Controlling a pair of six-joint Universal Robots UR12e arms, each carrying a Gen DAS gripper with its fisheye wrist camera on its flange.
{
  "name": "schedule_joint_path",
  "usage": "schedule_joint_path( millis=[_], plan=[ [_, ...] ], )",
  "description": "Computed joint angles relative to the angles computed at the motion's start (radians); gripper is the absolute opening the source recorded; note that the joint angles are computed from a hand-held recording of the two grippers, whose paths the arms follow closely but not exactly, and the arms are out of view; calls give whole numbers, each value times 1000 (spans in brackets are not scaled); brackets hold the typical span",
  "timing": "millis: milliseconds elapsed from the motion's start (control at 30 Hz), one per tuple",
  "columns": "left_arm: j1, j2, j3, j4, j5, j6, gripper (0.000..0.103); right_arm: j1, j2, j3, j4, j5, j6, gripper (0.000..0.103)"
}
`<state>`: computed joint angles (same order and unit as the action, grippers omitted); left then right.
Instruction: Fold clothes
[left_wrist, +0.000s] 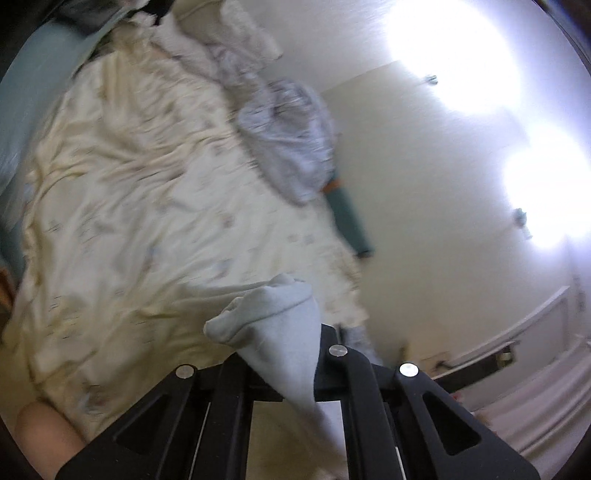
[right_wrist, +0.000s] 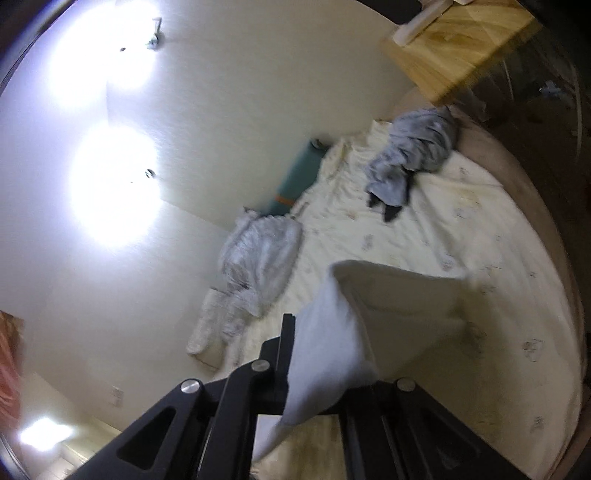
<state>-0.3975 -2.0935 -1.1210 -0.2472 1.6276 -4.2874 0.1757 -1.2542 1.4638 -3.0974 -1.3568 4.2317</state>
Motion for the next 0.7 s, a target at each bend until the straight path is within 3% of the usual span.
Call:
schedule_joint_path(
  millis=[133, 333, 500, 600, 700],
  plan=[
    [-3, 27, -5, 76, -25, 19, 4, 2, -43, 17, -37, -2, -18, 2],
    [-19, 115, -103, 143, -44, 31, 4, 19, -143, 100, -91, -9, -28, 2],
    [-27, 175, -186, 172, -34, -21, 4, 40, -202, 144, -62, -24, -31, 2],
    [-29, 182, -205, 149, -7, -44, 4, 45, -200, 144, -26, -33, -20, 2],
    [-14, 145, -177, 94, -10, -75, 4, 32, -157, 129, 6, -17, 38, 2]
  ],
)
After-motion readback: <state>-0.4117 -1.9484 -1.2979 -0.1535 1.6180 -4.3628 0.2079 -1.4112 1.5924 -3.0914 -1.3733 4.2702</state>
